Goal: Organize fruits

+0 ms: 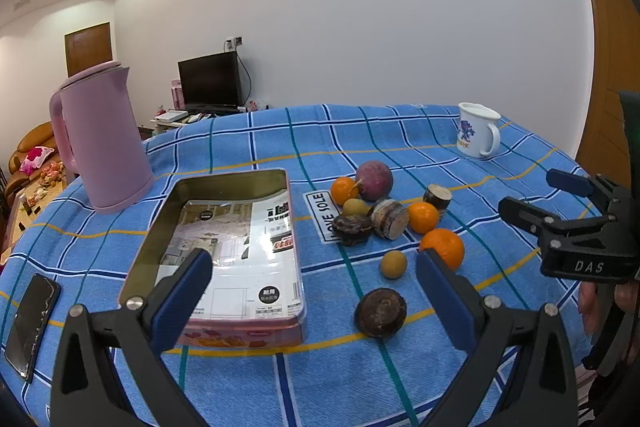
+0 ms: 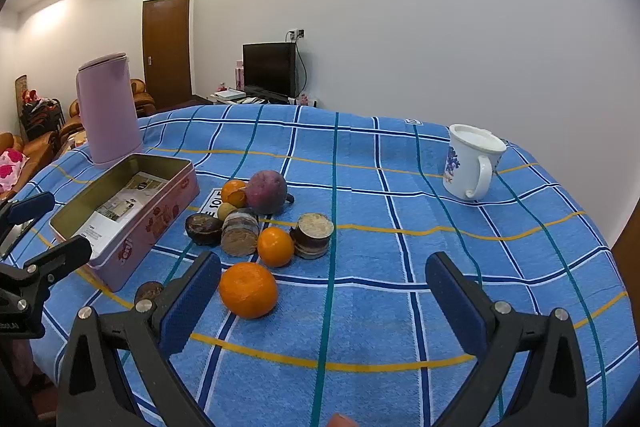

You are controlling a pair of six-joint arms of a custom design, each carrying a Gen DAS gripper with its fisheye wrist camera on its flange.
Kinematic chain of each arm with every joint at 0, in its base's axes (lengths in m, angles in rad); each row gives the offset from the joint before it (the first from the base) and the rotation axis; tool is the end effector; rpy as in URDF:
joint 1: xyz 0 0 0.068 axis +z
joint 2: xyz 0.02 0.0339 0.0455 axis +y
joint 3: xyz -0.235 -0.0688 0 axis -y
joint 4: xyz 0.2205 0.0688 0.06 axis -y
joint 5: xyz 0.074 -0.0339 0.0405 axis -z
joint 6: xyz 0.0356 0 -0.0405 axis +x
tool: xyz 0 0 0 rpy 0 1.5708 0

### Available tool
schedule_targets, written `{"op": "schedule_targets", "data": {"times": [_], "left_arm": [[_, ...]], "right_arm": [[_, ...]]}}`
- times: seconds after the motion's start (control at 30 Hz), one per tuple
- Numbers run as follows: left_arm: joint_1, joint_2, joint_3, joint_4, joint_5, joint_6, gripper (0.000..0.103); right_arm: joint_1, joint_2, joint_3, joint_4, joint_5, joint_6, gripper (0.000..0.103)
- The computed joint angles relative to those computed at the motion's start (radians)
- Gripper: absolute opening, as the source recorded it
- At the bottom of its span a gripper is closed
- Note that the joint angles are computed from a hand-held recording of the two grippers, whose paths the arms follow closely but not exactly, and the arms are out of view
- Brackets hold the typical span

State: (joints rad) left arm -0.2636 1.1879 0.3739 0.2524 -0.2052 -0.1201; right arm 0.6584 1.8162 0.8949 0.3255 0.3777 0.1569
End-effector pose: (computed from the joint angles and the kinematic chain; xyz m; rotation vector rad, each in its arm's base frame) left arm 0.2137 -0.0502 0.1544 0.0317 2.1190 -0.0090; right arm 0.2824 0.2018 0.1420 -0.3164 2.0967 0.0733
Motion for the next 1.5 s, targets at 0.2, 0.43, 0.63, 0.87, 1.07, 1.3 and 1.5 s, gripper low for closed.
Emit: {"op": "schedule_targets", "data": {"times": [0.2,0.43,0.63,0.87,1.07,1.3,1.5], "left_arm": [[-0.002,0.001,0.001,-0.001,0.001,0.0,0.103],[-0.012,-0.003,-0.006,-0.001,-0.001,-0.004,0.103],[-0.015,-0.004,-0.035,0.027,0.025,-0.003,0.103],[-0.08,0.101,-0.031,0.085,0.018,-0.024,0.103],[-0.176,0.185,-0.008,0.131,-0.03,-0.004,0.099],[-0.15,0.326,0.087,0.086,0.079,-0.014,0.069],[-0.119,0.379,0.125,0.063,0.117,-0.035,0.065]], "right_arm": [[0.003,-0.006,-0.009,0.01,0.0,-0.004,0.102],[0.005,0.002,-0.004,0.01,-0.003,-0.008,0.102],[-0.011,0.006,-0.021,0.031,-0.011,-0.002,0.102],[-0.056,0.021,-0.083,0.095,-0.04,0.015,0.102],[-0.111,0.039,-0.113,0.138,-0.099,0.04,0.102],[-0.127,0.055,-0.135,0.19,-0.143,0.047,0.102],[-0.119,0.077,-0.136,0.21,-0.156,0.045,0.102]]}}
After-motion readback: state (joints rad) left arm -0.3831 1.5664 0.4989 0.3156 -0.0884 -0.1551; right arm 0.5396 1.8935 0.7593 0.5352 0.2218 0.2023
